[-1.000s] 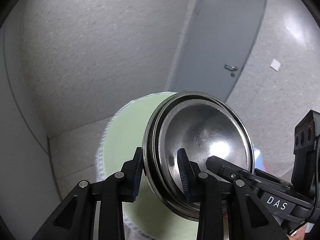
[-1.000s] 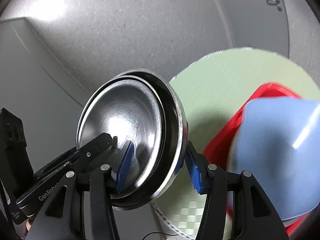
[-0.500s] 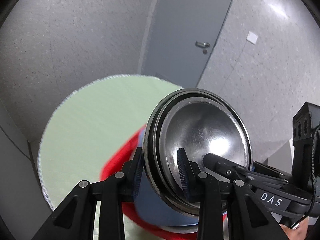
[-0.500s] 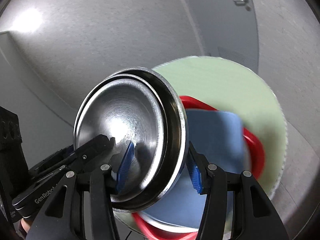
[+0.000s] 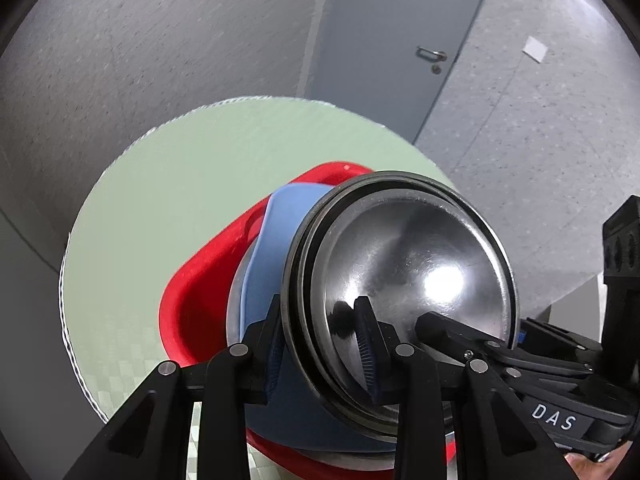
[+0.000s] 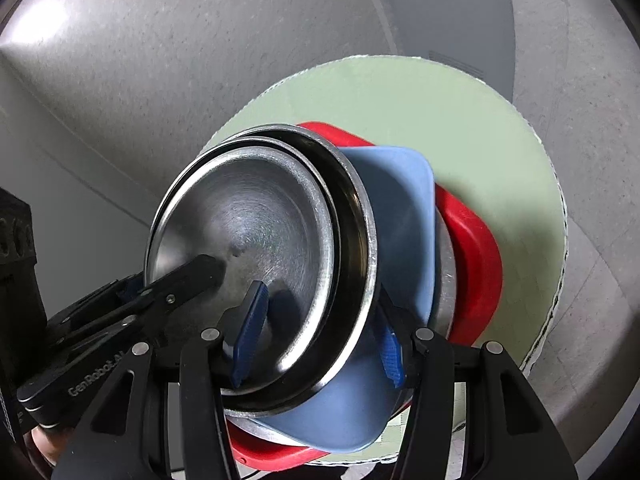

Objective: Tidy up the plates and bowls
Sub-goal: 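Lift the stacked steel bowls with both grippers and carry them over the red basin, then lower the stacked bowls onto the blue plate in the basin and open both grippers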

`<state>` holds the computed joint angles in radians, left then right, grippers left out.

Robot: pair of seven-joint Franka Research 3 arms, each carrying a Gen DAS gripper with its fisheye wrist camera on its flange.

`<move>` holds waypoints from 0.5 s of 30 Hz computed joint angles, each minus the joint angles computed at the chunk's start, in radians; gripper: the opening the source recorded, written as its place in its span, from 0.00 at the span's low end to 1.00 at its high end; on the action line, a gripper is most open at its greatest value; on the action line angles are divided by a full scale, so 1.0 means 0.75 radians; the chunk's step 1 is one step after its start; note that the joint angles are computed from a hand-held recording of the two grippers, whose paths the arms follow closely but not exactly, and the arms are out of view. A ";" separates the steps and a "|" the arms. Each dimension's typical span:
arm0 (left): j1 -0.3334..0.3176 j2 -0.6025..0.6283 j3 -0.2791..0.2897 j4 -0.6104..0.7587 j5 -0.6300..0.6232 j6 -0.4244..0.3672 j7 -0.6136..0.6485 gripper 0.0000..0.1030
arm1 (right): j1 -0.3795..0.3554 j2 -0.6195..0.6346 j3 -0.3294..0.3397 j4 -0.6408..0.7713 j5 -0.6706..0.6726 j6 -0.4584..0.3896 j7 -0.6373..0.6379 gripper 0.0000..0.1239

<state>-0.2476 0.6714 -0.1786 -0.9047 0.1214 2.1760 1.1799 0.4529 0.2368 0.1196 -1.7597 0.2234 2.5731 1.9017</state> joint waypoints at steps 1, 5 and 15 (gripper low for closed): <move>-0.005 -0.005 0.003 -0.012 0.003 0.003 -0.016 0.29 | -0.002 0.008 0.002 0.012 -0.002 -0.011 -0.018 0.42; -0.030 0.008 0.020 0.010 0.027 -0.029 -0.086 0.30 | -0.007 0.028 0.007 0.037 0.006 -0.035 -0.071 0.42; -0.040 0.015 0.020 -0.021 0.039 0.015 -0.198 0.31 | -0.001 0.075 0.003 0.108 -0.005 -0.109 -0.151 0.42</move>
